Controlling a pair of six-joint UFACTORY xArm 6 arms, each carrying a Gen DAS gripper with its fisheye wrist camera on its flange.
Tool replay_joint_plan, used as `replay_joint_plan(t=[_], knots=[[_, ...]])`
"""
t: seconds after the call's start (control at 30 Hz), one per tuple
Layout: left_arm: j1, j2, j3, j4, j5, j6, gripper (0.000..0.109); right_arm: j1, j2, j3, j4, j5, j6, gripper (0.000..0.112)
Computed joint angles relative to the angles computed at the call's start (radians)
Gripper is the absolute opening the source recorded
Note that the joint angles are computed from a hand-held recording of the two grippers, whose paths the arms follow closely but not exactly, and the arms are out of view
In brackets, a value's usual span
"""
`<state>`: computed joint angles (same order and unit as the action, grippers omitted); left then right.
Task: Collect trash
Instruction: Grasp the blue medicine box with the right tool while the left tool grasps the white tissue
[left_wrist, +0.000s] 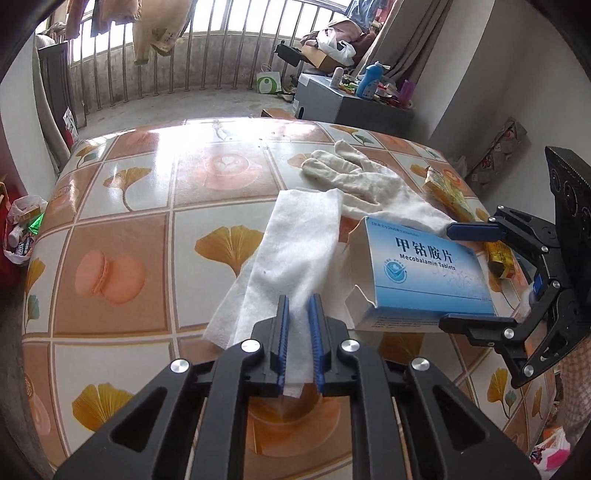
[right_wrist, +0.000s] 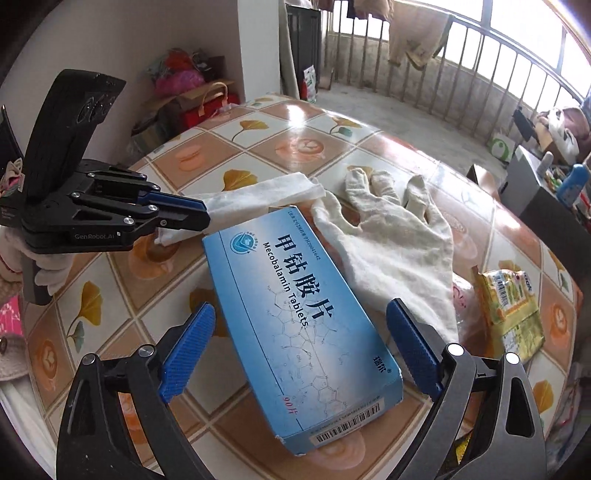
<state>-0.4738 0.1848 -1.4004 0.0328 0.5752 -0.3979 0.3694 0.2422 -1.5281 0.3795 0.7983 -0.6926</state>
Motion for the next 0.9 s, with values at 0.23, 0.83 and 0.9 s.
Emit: replay_joint_plan(t=[0.23,0.83,0.9], knots=[[0.008,-0.006,0.016,-0.036,-0.012,0.018,0.004,-0.008,-0.031,0.045,-0.001,0.022,0.03,0.084],[-0.053,-0.232,0.228,-0.457,0.063,0.175,0.002,-0.078,-0.365,0.408,-0.142,-0.013,0.387,0.083],[-0.062,-0.24,0.233,-0.524,0.089,0.212,0.003,-0.085,-0.403,0.443,-0.158,0.007,0.456,0.083]])
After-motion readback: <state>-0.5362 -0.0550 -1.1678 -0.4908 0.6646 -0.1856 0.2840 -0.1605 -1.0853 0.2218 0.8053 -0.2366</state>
